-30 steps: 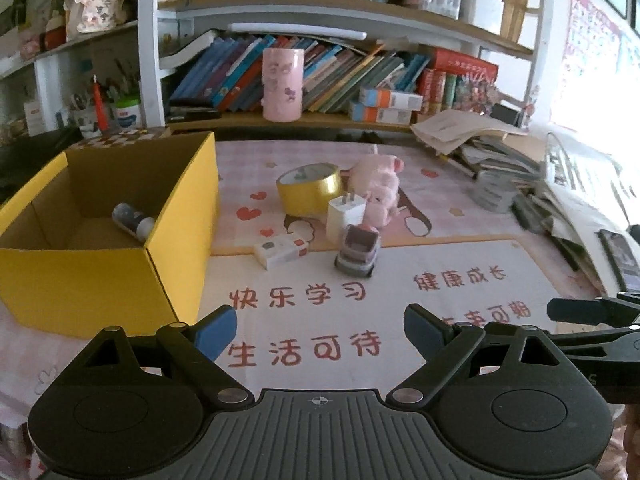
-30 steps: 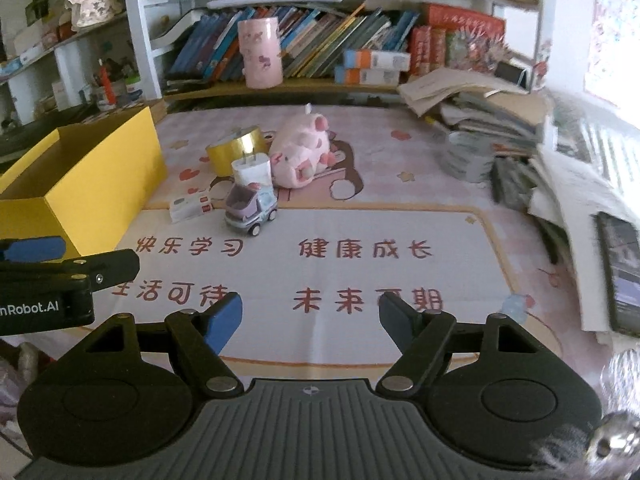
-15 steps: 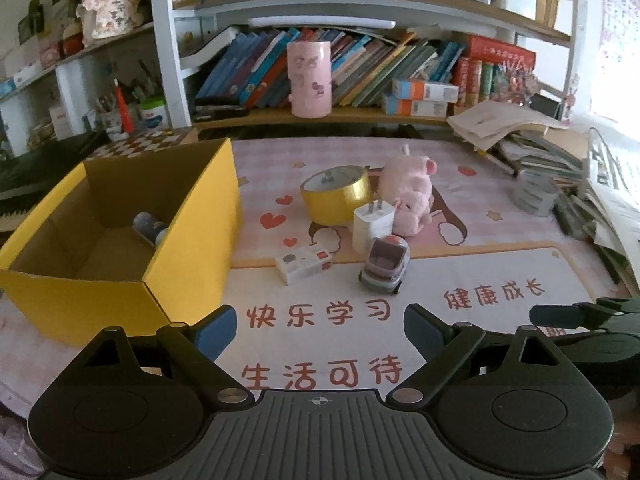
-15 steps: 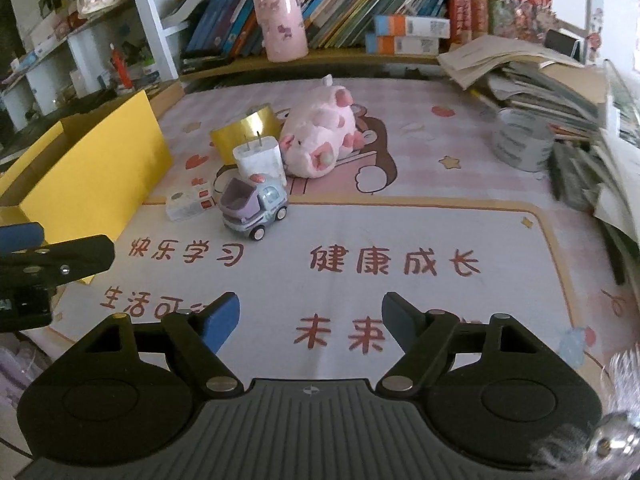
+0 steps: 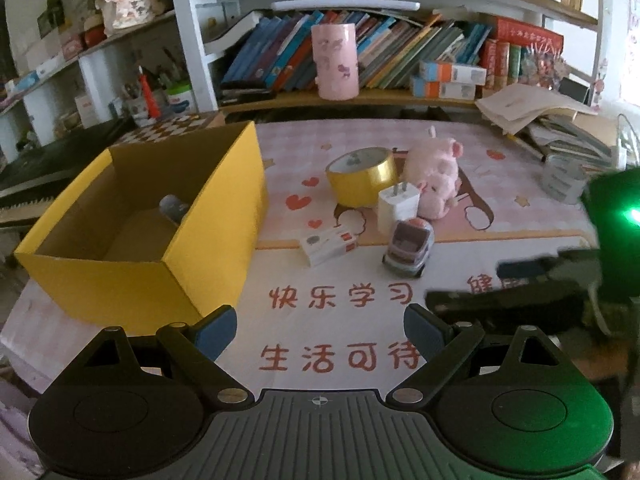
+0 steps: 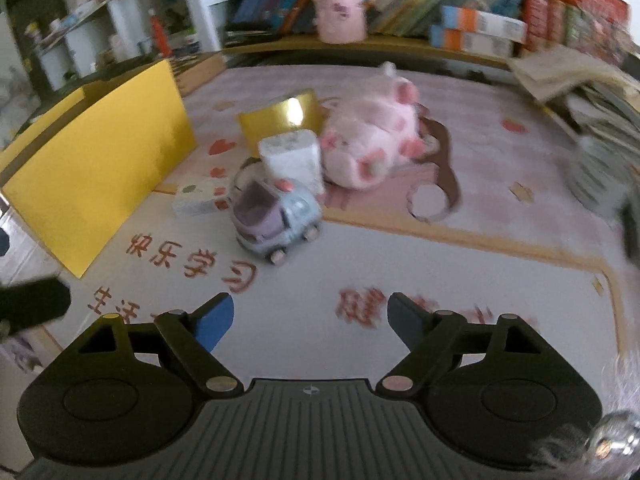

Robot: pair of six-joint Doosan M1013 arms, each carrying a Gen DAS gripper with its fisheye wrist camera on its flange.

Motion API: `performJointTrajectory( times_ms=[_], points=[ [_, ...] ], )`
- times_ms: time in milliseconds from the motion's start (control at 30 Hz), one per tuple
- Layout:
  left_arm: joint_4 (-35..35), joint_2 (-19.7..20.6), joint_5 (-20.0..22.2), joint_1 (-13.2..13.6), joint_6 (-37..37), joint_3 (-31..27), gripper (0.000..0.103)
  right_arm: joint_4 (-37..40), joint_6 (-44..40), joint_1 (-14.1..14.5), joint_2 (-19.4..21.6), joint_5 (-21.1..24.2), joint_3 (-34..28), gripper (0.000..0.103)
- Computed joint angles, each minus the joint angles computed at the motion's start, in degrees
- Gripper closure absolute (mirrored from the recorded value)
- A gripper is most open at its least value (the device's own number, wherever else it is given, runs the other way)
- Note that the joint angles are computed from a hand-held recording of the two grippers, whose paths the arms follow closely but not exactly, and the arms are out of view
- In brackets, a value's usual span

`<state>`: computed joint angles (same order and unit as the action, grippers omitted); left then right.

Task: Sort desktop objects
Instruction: 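Close the right gripper on the grey-blue toy truck and lift it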

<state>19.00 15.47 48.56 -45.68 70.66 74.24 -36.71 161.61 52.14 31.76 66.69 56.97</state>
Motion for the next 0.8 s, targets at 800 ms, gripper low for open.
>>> performJointTrajectory(
  times_ms=[800],
  points=[
    [0.62,1.17,1.62,-0.48,1.53,-1.77,0.010,2.73,-15.80,-3.52,1.95,-6.86,-1.36,0.042]
  ],
)
